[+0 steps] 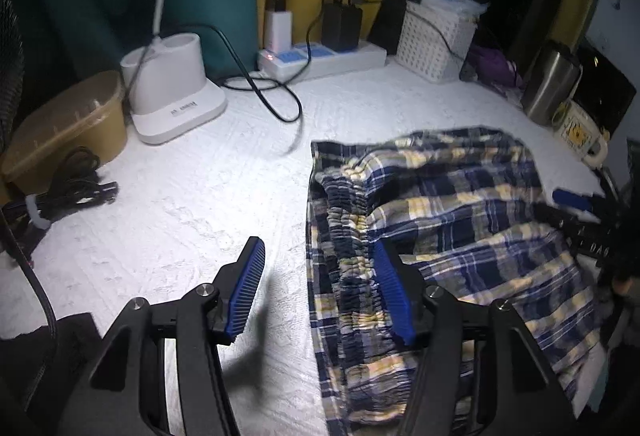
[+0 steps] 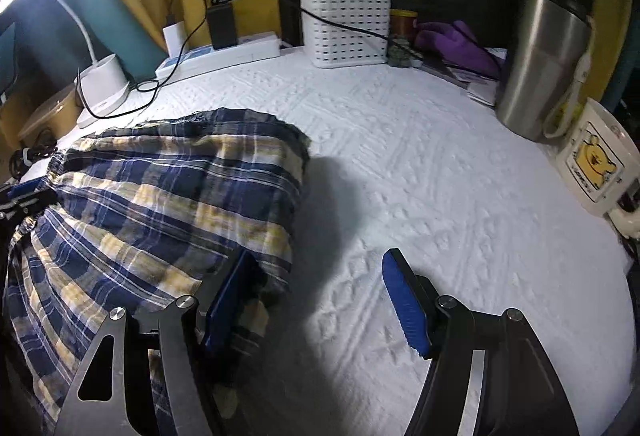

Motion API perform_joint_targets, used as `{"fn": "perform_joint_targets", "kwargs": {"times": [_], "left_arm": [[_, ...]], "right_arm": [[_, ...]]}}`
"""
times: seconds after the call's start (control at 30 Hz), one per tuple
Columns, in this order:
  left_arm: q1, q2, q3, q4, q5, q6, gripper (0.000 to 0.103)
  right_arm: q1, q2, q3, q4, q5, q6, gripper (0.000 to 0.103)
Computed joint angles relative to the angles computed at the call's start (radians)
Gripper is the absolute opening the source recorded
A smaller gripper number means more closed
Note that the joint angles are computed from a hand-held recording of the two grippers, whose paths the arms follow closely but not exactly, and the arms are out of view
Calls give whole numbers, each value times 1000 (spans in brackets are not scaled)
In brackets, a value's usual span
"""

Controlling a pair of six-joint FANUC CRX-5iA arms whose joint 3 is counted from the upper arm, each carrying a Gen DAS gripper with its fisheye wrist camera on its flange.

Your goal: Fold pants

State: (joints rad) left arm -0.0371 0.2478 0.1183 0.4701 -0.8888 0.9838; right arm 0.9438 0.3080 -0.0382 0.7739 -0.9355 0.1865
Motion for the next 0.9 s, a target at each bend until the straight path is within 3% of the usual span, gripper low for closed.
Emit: {"fn": "perform_joint_targets", "kwargs": {"times": [0.3, 0.7, 0.9], "left_arm": [[18, -53, -72, 97, -20, -45, 58], [20, -62, -116, 34, -53, -37, 58], [18, -77, -135, 23, -41, -48, 58]], "right_arm": [[44, -55, -51, 31, 36, -40, 69], [102, -72, -87, -23, 44, 7, 71], [122, -94, -145, 18, 24, -29, 71]]}}
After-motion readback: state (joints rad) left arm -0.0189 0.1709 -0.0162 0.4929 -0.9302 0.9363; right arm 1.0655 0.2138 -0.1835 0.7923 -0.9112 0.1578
